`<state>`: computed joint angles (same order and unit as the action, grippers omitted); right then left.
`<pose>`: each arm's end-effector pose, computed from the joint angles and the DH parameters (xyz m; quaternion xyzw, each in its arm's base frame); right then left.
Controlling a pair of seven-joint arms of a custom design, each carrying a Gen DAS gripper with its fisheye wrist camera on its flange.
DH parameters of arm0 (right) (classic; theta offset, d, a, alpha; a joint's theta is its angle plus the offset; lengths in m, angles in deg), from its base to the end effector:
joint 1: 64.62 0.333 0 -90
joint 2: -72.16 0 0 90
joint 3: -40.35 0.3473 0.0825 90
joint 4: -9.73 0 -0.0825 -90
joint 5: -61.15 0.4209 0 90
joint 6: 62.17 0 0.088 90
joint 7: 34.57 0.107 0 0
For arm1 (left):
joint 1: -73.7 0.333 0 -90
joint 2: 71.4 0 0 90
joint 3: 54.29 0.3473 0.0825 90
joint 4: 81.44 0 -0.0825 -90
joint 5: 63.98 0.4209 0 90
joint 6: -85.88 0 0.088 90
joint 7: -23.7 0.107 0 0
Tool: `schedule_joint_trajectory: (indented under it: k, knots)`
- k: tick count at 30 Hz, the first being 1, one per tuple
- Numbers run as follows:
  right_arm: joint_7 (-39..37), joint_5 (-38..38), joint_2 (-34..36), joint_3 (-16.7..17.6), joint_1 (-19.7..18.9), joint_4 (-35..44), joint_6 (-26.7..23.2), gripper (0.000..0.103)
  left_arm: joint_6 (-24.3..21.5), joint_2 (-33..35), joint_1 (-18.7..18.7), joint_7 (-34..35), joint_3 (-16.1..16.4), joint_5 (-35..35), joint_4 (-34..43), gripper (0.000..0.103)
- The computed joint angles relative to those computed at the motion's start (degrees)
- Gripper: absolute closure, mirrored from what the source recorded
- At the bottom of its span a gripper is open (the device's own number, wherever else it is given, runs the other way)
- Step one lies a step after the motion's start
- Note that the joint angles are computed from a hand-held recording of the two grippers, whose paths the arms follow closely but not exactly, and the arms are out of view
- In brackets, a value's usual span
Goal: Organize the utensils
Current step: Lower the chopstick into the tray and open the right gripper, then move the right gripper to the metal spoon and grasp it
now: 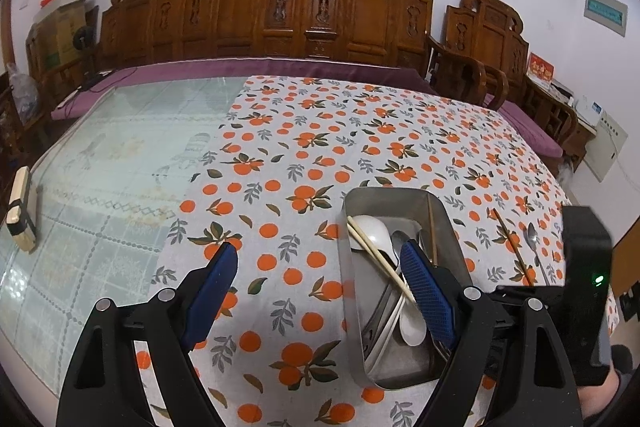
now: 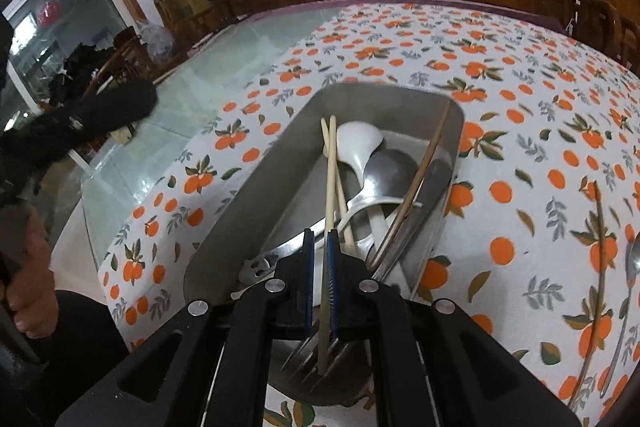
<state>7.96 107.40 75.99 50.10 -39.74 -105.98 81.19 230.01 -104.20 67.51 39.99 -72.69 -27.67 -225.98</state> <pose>0.5263 0.3553 0.4747 -0.8779 0.3223 0.0392 0.3519 0.3925 -0.1998 0.5314 -0.7721 0.4947 -0.2518 0.3094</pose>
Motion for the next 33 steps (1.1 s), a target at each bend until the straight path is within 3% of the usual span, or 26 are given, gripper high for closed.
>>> schedule_joint_trajectory:
  k: [12,15,17,33]
  knots:
    - [-10.3,4.8,-5.3,-2.8,-2.5,-2.4,2.0,0.094,-0.4,4.1,-0.6,-1.1,-1.4,1.7,3.0,0.016]
    - [-12.0,4.5,-6.1,-3.7,-3.2,-3.2,3.4,0.083,-0.8,6.1,-0.8,-1.9,-2.2,3.1,4.6,0.016]
    - [-12.6,3.7,-6.4,-4.4,-3.9,-3.4,4.4,0.082,-0.5,7.2,-1.1,-3.0,-2.4,4.1,5.3,0.015]
    - [-5.1,-8.3,-0.6,-6.8,-10.4,-2.8,13.9,0.073,-0.4,16.4,-5.8,-7.1,-2.7,10.9,12.0,0.015]
